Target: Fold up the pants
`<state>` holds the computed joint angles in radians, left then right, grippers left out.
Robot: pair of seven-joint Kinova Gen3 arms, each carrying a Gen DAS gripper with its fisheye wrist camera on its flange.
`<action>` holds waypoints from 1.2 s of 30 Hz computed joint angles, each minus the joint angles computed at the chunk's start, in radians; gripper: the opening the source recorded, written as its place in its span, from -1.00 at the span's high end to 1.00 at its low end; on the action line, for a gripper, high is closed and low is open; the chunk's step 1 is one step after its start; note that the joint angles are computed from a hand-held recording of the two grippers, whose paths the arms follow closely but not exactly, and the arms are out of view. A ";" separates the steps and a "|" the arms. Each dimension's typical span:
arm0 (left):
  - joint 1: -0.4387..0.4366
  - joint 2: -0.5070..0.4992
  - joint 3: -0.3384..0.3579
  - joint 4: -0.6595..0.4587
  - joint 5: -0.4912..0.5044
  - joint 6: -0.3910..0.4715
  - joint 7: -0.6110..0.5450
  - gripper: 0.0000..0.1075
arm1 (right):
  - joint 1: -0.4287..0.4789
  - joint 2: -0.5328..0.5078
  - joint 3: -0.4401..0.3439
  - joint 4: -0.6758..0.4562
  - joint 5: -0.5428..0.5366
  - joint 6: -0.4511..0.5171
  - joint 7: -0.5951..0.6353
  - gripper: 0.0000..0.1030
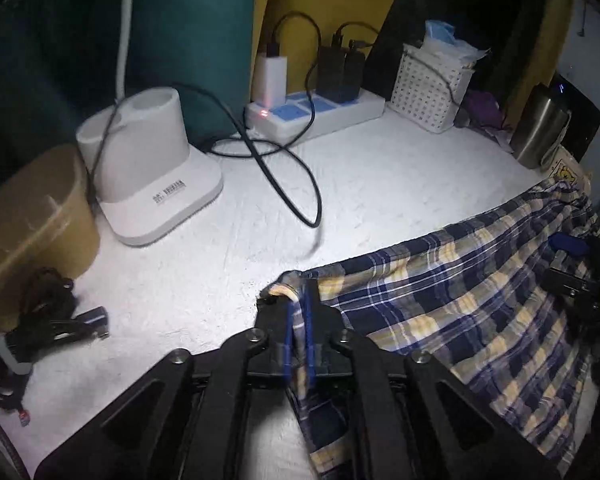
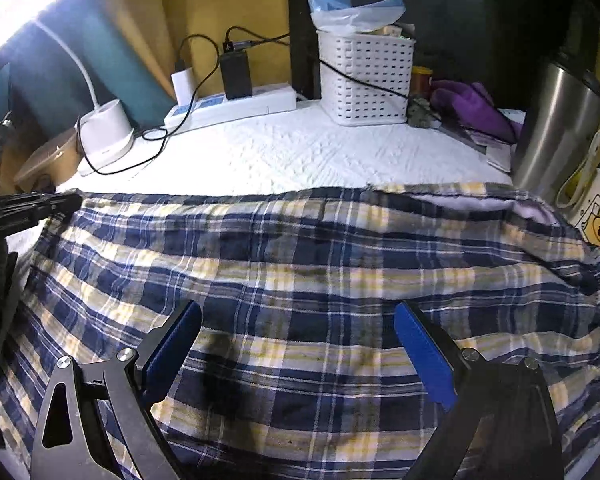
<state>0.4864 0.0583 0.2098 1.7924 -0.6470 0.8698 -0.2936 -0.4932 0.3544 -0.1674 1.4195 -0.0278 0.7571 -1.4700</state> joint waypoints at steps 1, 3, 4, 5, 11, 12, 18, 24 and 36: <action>0.011 -0.007 0.007 -0.006 -0.017 0.017 0.013 0.76 | 0.003 0.001 -0.001 -0.010 -0.006 0.004 -0.002 -0.89; 0.032 -0.014 0.027 -0.019 -0.048 0.052 0.024 0.56 | 0.012 0.007 -0.007 -0.040 -0.027 0.013 0.003 -0.90; 0.043 -0.009 0.036 -0.030 -0.061 0.072 0.032 0.36 | 0.011 0.012 -0.008 -0.054 -0.030 0.018 0.004 -0.89; 0.059 -0.002 0.046 -0.039 -0.084 0.105 0.052 0.21 | 0.009 0.021 -0.009 -0.077 -0.034 0.026 0.005 -0.89; 0.084 0.010 0.043 -0.020 -0.081 0.115 0.102 0.20 | -0.056 0.119 0.025 -0.206 0.011 0.063 -0.062 -0.89; 0.082 0.019 0.038 -0.020 -0.067 0.120 0.096 0.20 | -0.072 0.140 0.037 -0.229 0.026 0.081 -0.085 -0.89; 0.052 0.018 0.006 0.022 -0.023 0.048 0.095 0.20 | -0.095 0.214 0.062 -0.310 0.048 0.159 -0.160 -0.89; 0.077 0.045 0.002 -0.010 -0.064 0.136 0.145 0.20 | -0.176 0.221 0.116 -0.306 0.183 0.150 -0.252 -0.89; 0.162 0.019 0.086 -0.074 -0.096 0.214 0.161 0.20 | -0.126 0.086 0.022 -0.154 0.164 0.124 -0.168 -0.89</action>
